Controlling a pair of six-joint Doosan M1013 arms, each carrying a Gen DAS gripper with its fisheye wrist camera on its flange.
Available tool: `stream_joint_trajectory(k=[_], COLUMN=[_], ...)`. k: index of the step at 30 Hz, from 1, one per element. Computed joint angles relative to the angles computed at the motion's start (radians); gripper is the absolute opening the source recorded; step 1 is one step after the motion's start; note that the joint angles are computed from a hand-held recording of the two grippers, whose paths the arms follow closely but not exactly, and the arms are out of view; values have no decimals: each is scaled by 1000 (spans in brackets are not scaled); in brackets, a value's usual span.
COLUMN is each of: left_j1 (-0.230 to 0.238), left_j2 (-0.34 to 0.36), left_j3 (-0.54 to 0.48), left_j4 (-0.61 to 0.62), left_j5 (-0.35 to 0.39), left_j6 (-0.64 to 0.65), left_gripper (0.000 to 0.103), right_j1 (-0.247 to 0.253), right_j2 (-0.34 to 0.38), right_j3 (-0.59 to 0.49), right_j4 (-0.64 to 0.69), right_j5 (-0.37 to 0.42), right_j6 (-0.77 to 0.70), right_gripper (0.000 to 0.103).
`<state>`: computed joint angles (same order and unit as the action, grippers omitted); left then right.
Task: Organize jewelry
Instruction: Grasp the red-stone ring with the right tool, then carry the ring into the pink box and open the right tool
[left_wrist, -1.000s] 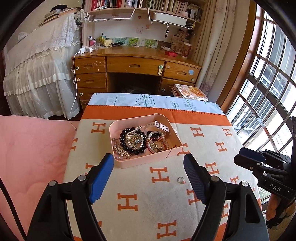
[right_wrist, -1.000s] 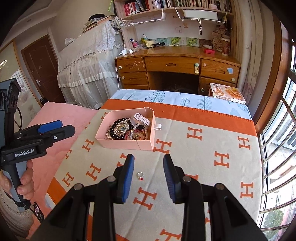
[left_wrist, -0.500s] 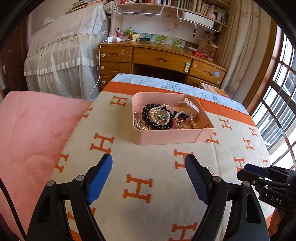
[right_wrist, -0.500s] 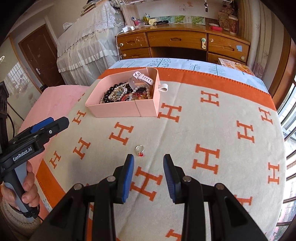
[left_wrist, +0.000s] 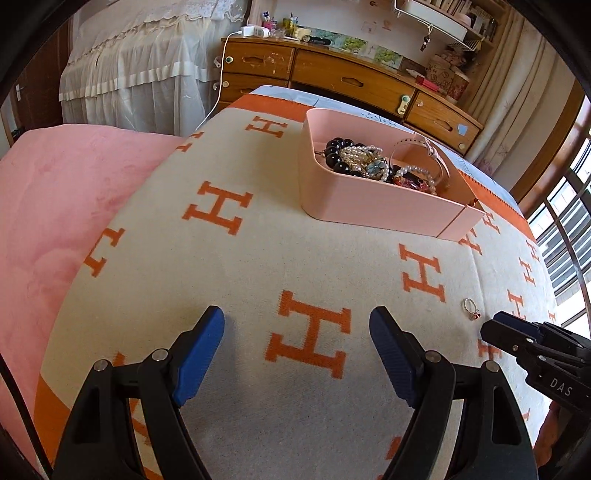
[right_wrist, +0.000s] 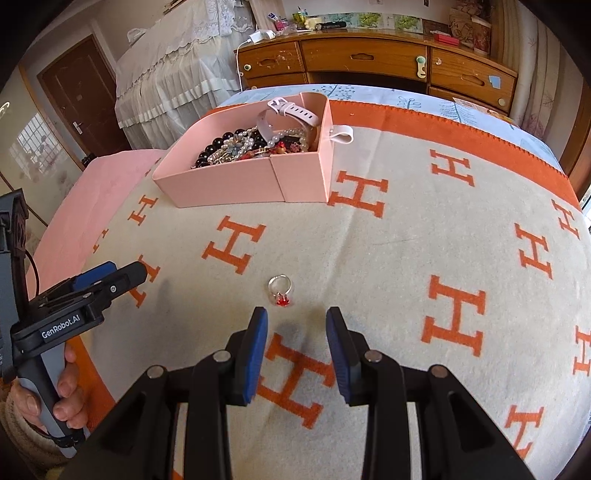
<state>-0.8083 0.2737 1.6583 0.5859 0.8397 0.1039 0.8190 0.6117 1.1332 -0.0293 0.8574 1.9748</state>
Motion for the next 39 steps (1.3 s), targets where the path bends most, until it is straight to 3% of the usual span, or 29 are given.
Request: stream_joint_trajectory(k=[11, 13, 15, 17, 25, 33, 39], left_j1=[-6, -6, -5, -5, -3, 6, 25], left_j2=[15, 15, 14, 11, 2, -22, -45], left_j3=[-10, -10, -8, -5, 5, -7, -43], left_j4=[38, 42, 43, 42, 48, 72, 154], left_j5=[-23, -28, -36, -45, -69, -61, -47], left_j6=[13, 15, 19, 21, 17, 47, 38], left_gripper=[79, 79, 79, 79, 79, 79, 80], right_j1=[51, 54, 54, 58, 59, 53, 54], right_j2=[27, 24, 21, 23, 28, 18, 28], right_j3=[-22, -14, -9, -12, -30, -84, -156], right_j4=[-230, -244, -241, -255, -252, -206, -284], right_j5=[-18, -35, -44, -41, -25, -64, -94], right_j6=[22, 17, 9, 16, 44, 45, 104], right_gripper=[33, 27, 14, 9, 8, 8, 8])
